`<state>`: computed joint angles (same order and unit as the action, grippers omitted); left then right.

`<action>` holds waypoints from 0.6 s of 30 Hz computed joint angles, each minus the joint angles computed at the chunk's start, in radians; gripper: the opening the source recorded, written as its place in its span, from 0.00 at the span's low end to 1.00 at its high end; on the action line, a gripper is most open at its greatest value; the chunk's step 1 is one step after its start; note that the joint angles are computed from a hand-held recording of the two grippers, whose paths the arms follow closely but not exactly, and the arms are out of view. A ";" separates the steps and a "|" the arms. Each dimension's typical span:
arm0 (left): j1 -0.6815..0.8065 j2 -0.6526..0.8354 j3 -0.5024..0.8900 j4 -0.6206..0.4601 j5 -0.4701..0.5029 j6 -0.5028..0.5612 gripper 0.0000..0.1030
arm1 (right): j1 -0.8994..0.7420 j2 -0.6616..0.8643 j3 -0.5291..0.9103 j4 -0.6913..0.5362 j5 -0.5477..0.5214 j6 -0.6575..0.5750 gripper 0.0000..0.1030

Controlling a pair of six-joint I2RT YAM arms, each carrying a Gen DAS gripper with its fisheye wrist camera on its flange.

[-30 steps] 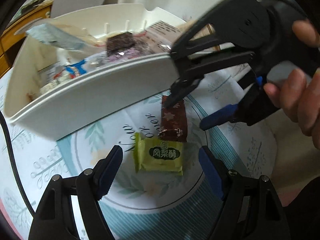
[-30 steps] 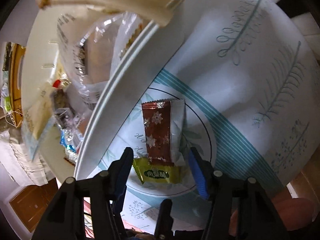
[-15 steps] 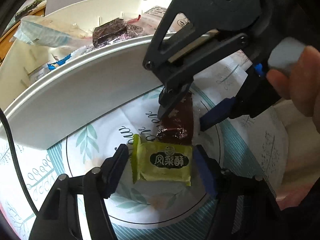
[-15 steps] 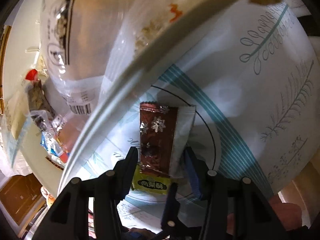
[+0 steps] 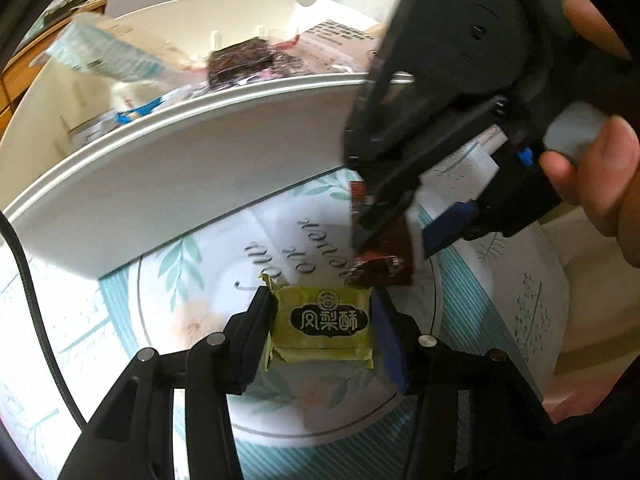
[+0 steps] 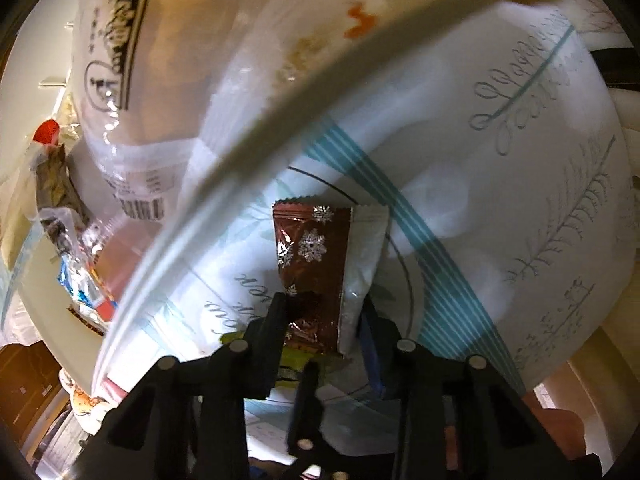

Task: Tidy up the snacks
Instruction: 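Grasp the red-brown packet with the right tool while the left tool grasps the green pineapple-cake packet, then carry both packets into the cream tray and open both tools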

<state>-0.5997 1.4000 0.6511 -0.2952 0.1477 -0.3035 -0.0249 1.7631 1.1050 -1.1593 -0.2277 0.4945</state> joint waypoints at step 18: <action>-0.042 -0.473 -0.018 -0.389 -0.163 -0.257 0.47 | 0.035 -0.329 -0.137 -0.089 0.018 -0.017 0.31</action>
